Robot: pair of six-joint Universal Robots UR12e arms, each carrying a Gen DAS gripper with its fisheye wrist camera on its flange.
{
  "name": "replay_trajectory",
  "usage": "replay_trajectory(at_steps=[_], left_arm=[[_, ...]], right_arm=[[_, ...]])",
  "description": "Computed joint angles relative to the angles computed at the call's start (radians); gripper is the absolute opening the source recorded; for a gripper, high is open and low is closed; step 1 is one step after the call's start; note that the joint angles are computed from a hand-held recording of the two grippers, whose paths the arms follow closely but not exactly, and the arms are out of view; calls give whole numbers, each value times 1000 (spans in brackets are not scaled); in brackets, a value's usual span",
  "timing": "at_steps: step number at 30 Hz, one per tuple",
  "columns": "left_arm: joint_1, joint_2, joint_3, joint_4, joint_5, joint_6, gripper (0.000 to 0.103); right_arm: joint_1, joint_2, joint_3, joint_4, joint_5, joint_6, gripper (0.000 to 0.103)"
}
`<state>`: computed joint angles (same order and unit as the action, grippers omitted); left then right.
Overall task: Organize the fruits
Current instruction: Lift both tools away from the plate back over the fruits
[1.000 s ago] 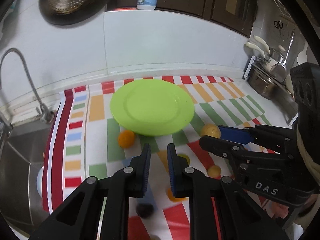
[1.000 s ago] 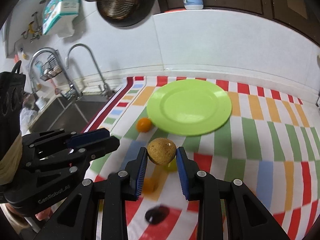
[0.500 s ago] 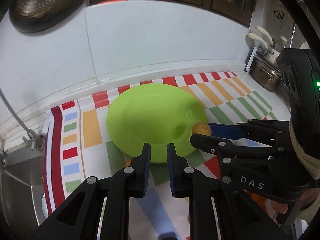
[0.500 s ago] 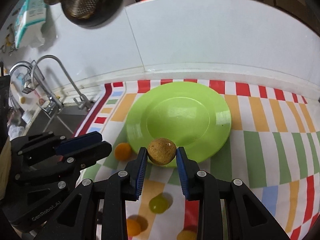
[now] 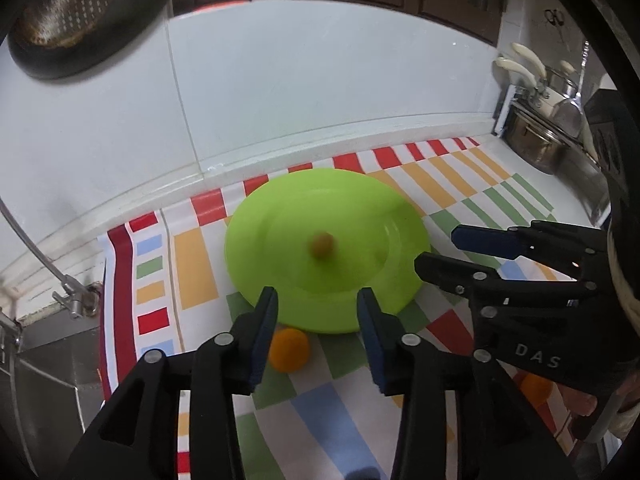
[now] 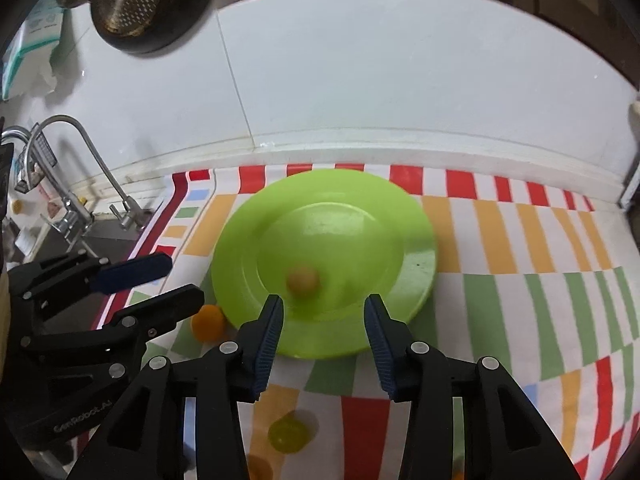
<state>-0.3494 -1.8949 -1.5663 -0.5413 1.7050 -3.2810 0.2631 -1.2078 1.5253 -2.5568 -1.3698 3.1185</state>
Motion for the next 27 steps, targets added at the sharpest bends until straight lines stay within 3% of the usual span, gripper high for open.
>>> replay_trajectory(at_steps=[7, 9, 12, 15, 18, 24, 27], left_arm=[[-49, 51, -55, 55, 82, -45, 60], [-69, 69, -74, 71, 122, -75, 70], [-98, 91, -99, 85, 181, -131, 78], [-131, 110, -126, 95, 251, -189, 79], [-163, 124, -149, 100, 305, -260, 79], [-242, 131, -176, 76, 510, -393, 80], [-268, 134, -195, 55, 578, -439, 82]], right_arm=[[-12, -86, 93, -65, 20, -6, 53], [-17, -111, 121, -87, 27, -15, 53], [-27, -152, 167, -113, 53, -33, 54], [-36, -191, 214, -139, 63, -51, 61], [-45, -226, 260, -157, 60, -65, 61], [-64, -284, 355, -239, 59, -80, 61], [-77, -306, 391, -263, 56, -64, 61]])
